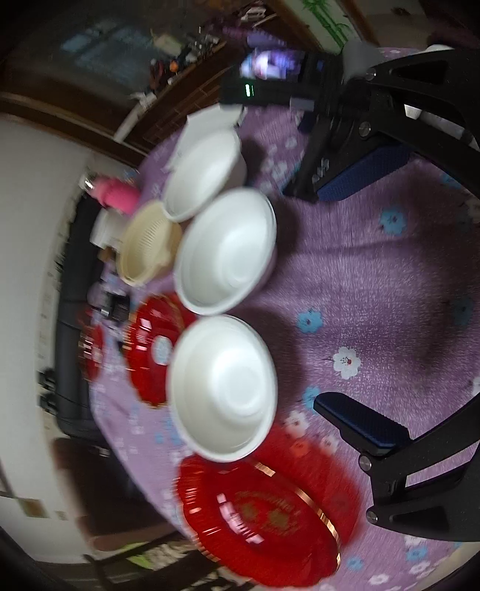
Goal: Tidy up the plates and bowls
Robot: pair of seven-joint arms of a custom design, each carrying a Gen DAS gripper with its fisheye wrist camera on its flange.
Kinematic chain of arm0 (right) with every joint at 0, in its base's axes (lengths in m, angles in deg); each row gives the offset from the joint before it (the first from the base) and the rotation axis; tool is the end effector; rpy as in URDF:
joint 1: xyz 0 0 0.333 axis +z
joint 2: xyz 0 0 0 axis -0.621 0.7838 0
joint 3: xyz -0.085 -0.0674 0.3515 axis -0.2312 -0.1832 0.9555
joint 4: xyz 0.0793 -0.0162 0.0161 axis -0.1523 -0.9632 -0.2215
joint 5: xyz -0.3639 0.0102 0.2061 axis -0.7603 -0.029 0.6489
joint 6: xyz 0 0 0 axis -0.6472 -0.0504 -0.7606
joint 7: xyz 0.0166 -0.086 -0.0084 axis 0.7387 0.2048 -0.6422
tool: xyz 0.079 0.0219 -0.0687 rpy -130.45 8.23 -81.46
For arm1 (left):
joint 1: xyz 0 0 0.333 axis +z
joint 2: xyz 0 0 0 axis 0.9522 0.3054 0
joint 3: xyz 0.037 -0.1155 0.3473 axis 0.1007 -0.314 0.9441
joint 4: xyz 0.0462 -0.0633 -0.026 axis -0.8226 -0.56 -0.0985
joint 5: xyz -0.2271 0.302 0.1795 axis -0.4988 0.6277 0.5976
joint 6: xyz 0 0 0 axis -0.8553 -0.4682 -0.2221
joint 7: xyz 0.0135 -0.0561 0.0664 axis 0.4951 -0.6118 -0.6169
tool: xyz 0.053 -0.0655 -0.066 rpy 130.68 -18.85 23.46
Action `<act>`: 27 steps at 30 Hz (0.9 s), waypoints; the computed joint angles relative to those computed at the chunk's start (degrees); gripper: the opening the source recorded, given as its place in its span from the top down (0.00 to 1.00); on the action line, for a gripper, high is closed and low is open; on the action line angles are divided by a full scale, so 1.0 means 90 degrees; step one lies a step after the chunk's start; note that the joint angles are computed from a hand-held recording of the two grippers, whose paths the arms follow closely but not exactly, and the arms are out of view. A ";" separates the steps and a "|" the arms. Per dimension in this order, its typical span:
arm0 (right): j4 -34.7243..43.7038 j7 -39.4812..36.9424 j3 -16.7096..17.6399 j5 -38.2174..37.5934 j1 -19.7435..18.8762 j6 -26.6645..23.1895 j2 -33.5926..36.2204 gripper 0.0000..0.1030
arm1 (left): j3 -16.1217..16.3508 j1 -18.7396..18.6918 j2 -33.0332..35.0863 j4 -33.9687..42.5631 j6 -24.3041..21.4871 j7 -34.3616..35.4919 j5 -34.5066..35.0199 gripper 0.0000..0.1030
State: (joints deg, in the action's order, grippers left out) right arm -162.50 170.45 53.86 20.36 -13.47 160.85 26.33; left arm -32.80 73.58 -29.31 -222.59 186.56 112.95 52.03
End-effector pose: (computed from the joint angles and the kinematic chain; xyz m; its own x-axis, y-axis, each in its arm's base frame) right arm 0.5068 0.3145 0.3670 -0.2101 -0.9777 0.0053 -0.8197 0.1732 -0.5460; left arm 0.4271 -0.1770 0.4046 -0.0680 -0.9799 0.1877 -0.7595 -0.0711 -0.6466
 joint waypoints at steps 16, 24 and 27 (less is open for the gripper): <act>-0.0205 -0.0490 0.0100 0.0391 -0.0035 0.0123 -0.0164 0.01 | -0.0820 0.1635 -0.3840 -0.1944 0.1757 0.1421 -0.1670 0.00; -0.0661 -0.0099 0.0191 0.0253 0.0082 0.0349 -0.0647 0.01 | 0.0612 0.0767 -0.3819 -0.2292 0.2505 0.1710 -0.1614 0.00; -0.0819 0.0701 0.0291 -0.0525 0.0171 0.0227 -0.0959 0.01 | 0.1304 0.0245 -0.3670 -0.2247 0.2239 0.1670 -0.1293 0.00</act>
State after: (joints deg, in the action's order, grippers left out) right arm -169.87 176.76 56.47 15.63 -11.93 162.89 17.70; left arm -21.07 75.78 -62.34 -242.81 206.71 127.99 40.39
